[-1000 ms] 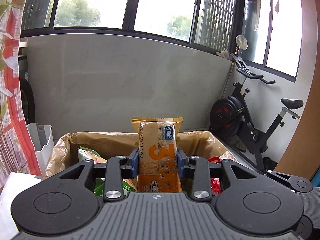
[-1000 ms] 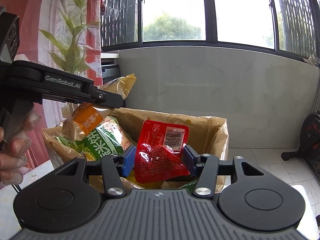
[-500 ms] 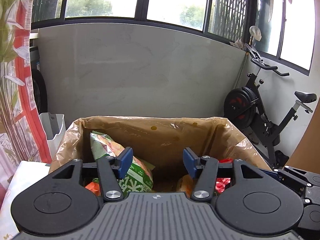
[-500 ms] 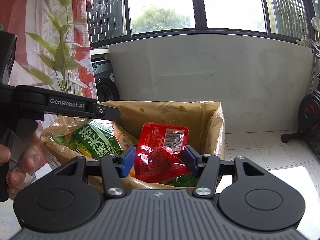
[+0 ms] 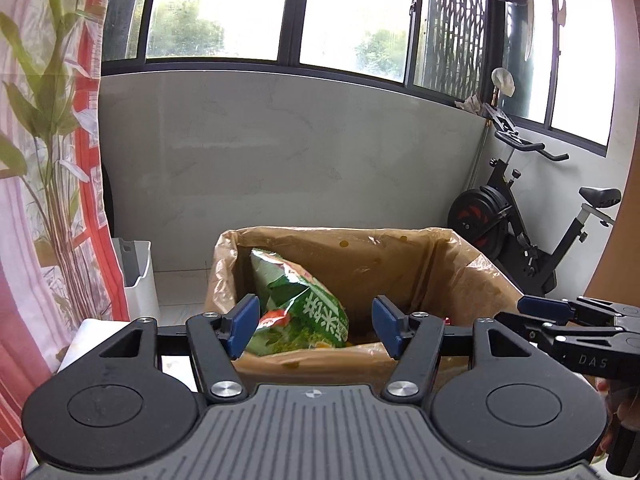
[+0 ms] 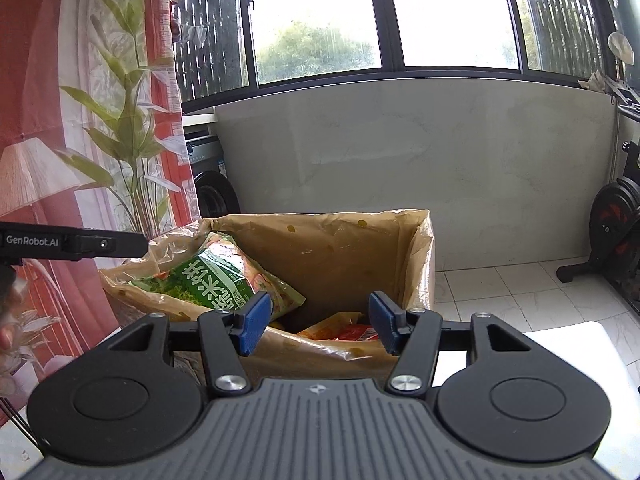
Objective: Organize snacks
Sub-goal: 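Return both tools down to the snacks in front of the box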
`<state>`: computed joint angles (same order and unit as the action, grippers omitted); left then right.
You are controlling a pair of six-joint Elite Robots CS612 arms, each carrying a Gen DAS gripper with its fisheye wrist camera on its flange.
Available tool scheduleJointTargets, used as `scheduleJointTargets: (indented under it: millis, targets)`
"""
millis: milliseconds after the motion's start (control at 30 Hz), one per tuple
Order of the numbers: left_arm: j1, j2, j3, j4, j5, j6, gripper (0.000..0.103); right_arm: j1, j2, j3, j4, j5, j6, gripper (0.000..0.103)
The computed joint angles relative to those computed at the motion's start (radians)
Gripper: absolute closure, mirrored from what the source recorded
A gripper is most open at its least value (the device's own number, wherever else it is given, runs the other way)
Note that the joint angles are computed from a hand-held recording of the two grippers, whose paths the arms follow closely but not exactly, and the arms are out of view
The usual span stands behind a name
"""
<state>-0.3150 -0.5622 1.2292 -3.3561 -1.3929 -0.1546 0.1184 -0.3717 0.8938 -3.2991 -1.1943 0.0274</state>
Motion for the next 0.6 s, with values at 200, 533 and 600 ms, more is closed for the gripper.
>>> scheduleJointTargets:
  millis: [200, 533, 600]
  targets:
    - [0.011, -0.047, 0.141, -0.071, 0.001, 0.002, 0.038, 0.002, -0.035, 0.095, -0.107, -0.012, -0.001, 0.045]
    - [0.03, -0.039, 0.224, -0.037, 0.014, -0.103, 0.038, 0.011, -0.042, 0.19, -0.179, -0.025, 0.015, 0.045]
    - [0.031, -0.032, 0.226, -0.026, 0.017, -0.117, 0.038, 0.014, -0.038, 0.198, -0.157, -0.035, 0.013, 0.045]
